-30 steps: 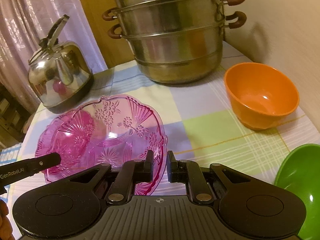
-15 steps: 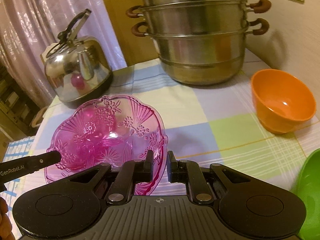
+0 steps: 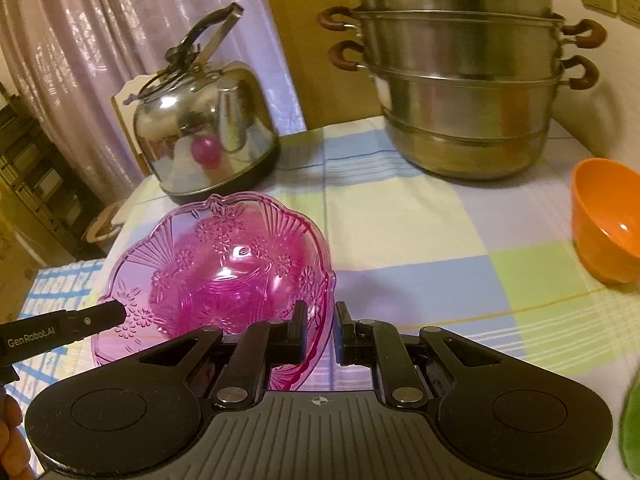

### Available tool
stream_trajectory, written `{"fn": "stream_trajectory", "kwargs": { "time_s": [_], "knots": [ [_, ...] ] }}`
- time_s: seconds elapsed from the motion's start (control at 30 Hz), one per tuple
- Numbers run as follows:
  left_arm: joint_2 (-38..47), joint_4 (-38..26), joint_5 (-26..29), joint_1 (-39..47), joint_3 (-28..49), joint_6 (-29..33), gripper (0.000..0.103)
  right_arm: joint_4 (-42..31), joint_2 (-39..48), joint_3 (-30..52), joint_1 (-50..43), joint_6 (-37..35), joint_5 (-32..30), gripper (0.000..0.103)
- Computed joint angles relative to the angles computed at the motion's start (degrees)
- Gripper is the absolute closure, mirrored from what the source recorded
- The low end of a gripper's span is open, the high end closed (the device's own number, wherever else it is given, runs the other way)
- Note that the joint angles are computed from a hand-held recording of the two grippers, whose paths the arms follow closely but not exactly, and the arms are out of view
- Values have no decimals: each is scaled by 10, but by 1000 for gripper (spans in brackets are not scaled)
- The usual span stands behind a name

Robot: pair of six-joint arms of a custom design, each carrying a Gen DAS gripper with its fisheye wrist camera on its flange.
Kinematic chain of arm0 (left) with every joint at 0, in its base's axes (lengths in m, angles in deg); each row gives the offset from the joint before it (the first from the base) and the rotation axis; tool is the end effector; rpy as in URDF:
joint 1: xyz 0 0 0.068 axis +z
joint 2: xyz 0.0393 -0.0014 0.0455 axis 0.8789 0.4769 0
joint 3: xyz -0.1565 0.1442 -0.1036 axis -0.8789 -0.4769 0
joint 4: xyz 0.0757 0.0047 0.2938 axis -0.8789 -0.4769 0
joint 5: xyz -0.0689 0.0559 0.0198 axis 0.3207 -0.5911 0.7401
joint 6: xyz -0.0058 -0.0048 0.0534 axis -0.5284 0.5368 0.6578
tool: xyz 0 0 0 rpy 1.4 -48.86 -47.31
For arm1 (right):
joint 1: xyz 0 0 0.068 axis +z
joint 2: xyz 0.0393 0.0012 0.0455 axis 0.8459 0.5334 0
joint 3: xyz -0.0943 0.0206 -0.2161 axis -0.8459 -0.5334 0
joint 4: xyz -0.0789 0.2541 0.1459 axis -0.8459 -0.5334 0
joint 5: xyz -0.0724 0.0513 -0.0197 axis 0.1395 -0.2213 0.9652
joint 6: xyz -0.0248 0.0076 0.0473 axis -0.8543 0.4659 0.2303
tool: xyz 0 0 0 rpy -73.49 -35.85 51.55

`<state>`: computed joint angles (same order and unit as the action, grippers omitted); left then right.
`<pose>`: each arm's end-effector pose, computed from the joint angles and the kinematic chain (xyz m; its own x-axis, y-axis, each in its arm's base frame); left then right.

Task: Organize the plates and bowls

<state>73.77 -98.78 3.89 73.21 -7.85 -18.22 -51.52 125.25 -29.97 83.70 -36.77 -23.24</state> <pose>0.2362 0.0389 0.2157 -0.6563 -0.2847 -0.6987 -0.0980 0.9504 -0.2952 0.2339 0.1102 0.1956 -0.7010 0.1016 -0.7058 -0.1051 0.9642 0.2433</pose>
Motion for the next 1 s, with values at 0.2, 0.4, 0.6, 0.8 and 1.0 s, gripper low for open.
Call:
{"fn": "stream_trajectory", "kwargs": {
  "time_s": [0.2, 0.4, 0.6, 0.8, 1.0],
  "knots": [
    [15, 13, 8, 27, 6, 0, 97, 27, 48, 25, 22, -3, 12, 90],
    [53, 46, -11, 23, 21, -3, 97, 56, 99, 51, 21, -12, 9, 90],
    [98, 80, -7, 24, 35, -20, 97, 74, 133, 72, 18, -25, 9, 90],
    [137, 104, -19, 16, 56, -21, 97, 94, 169, 91, 7, -34, 0, 90],
    [188, 125, -24, 15, 78, -18, 97, 110, 210, 115, 3, -43, -1, 90]
  ]
}}
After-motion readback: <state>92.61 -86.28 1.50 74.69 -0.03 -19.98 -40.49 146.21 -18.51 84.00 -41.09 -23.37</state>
